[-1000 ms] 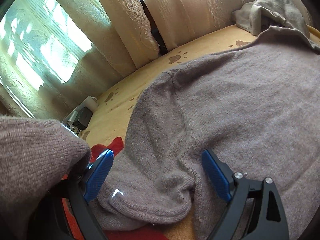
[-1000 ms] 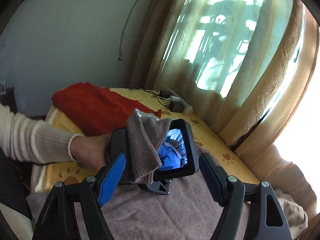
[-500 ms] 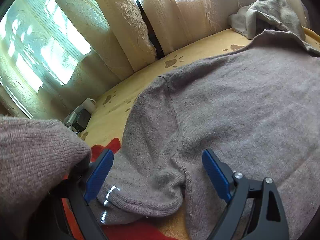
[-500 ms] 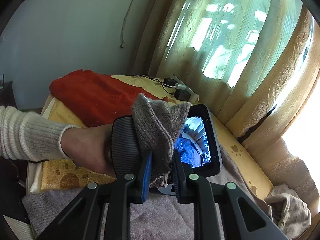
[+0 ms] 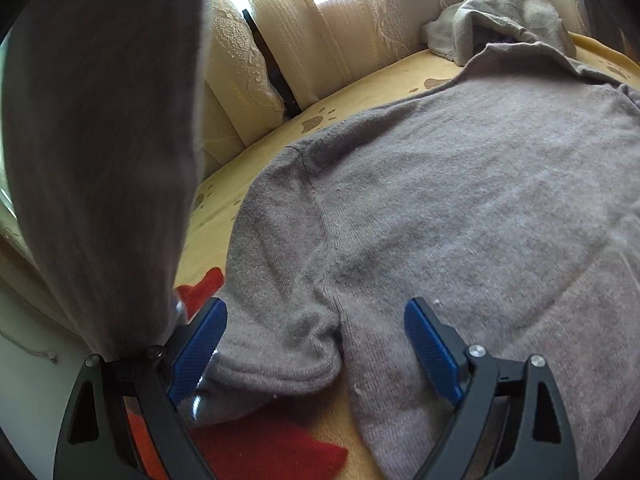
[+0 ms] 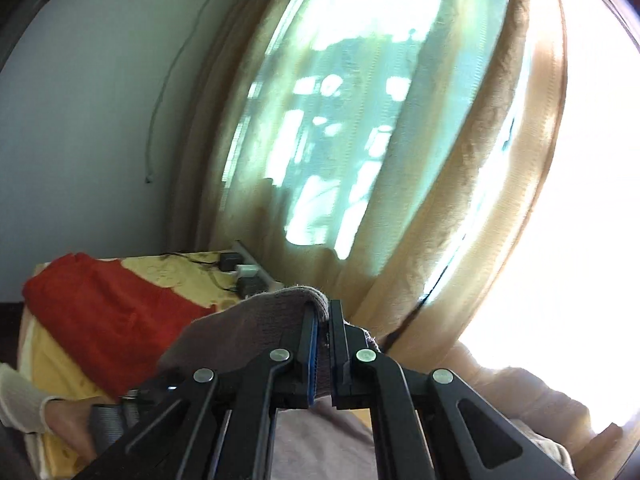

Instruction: Fold clothes

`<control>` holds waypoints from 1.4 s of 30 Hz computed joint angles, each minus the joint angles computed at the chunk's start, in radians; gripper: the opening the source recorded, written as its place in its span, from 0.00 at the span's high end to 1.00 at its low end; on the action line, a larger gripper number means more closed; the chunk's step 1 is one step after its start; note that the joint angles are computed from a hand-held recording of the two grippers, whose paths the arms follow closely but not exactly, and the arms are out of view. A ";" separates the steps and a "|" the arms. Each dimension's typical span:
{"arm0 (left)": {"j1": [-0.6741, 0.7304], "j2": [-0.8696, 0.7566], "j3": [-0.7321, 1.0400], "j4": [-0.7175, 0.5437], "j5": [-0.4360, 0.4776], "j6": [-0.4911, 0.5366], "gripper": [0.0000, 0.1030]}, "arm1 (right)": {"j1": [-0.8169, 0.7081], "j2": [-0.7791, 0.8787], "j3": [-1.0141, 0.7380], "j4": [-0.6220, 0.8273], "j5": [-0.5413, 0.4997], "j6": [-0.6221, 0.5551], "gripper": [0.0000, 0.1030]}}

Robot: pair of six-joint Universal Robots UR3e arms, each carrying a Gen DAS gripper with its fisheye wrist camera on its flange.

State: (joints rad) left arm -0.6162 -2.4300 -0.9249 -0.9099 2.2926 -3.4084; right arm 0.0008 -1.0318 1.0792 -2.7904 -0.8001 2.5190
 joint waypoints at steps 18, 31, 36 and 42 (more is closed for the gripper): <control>0.177 0.337 -0.553 0.275 -0.252 -0.205 0.04 | -0.260 -0.044 0.096 0.315 -0.171 0.004 0.95; 0.181 0.317 -0.534 0.240 -0.164 -0.306 0.04 | -0.118 0.195 -0.065 0.143 -0.804 -0.143 0.90; 0.191 0.322 -0.547 0.231 -0.157 -0.321 0.04 | -0.159 0.263 -0.050 0.169 -0.785 -0.143 0.90; 0.194 0.339 -0.549 0.313 -0.254 -0.308 0.04 | -0.317 0.136 0.019 0.327 -0.345 -0.004 0.67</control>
State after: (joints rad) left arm -0.4226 -2.0906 -1.4736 -0.5973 2.0388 -3.7168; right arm -0.3164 -0.8962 1.0986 -2.4631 -1.1450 2.5150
